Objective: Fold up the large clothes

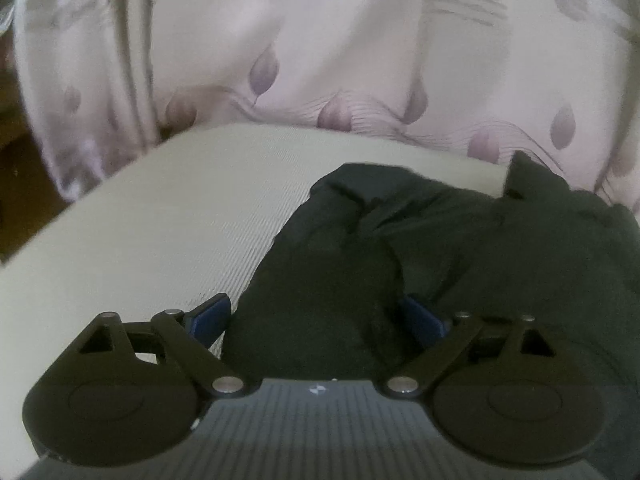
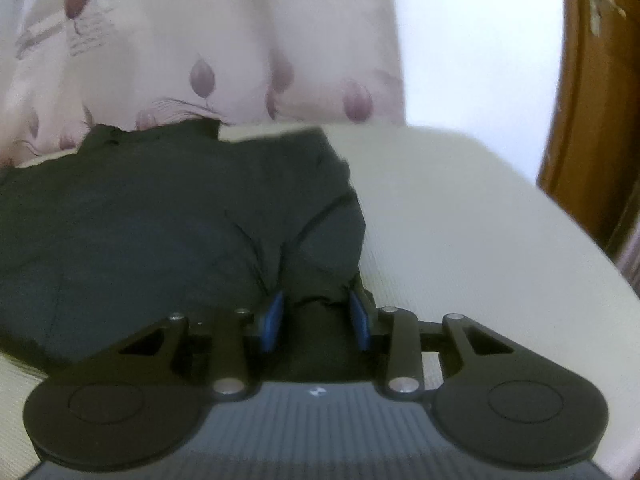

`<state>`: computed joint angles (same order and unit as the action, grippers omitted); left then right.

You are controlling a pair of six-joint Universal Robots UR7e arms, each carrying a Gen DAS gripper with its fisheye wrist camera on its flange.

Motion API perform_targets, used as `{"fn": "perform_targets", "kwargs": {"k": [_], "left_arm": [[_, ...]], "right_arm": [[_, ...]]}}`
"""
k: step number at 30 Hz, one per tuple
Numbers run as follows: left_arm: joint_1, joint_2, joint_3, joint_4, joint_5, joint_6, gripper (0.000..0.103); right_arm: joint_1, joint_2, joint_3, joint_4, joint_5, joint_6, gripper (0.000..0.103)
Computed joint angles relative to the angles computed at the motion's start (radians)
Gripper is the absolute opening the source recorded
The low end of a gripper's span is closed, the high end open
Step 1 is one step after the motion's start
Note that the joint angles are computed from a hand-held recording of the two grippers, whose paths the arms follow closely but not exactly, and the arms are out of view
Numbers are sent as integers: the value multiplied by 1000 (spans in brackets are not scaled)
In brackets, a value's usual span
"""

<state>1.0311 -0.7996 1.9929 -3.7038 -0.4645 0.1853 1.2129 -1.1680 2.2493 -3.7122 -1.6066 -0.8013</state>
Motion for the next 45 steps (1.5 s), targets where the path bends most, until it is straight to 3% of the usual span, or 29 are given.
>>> {"fn": "perform_targets", "kwargs": {"k": [2,4,7,9,11,14,17,20,23,27,30,32,34,38,41,45], "left_arm": [[11,0,-2,29,-2,-43,98],[17,5,1,26,-3,-54,101],[23,2,2,38,-2,-71,103],[24,-12,8,49,-12,-80,102],[20,-36,25,48,-40,-67,96],[9,-89,66,52,-63,-105,94],[5,-129,93,-2,-52,-83,94],[24,-198,121,90,-81,-114,94],[46,-253,135,175,-132,-100,94],[89,-316,135,285,-260,-44,94],[136,-362,103,410,-415,8,94],[184,-389,72,498,-551,-7,94],[225,-396,34,577,-652,-28,96],[302,-367,-78,789,-812,-80,97],[337,-344,-130,842,-926,-41,97],[386,-301,-207,931,-1099,-40,96]], "right_arm": [[-3,20,-3,-16,-6,22,34],[4,37,-2,-50,-24,-21,34],[10,-15,-28,91,-39,25,35],[52,-22,-42,89,-98,34,37],[86,-25,-7,-20,-49,-14,38],[142,-40,-4,51,16,-14,37],[202,18,-48,128,15,-45,37],[253,108,-91,124,-5,-80,37],[276,190,-139,137,-67,-65,38],[283,252,-180,152,-139,-83,37],[305,210,-213,301,-178,-55,38],[284,157,-198,354,-93,-36,38],[270,124,-159,288,-35,-47,40],[238,89,-122,215,-16,-59,41],[200,71,-115,204,-17,-55,49],[159,56,-105,191,0,-47,51]]}}
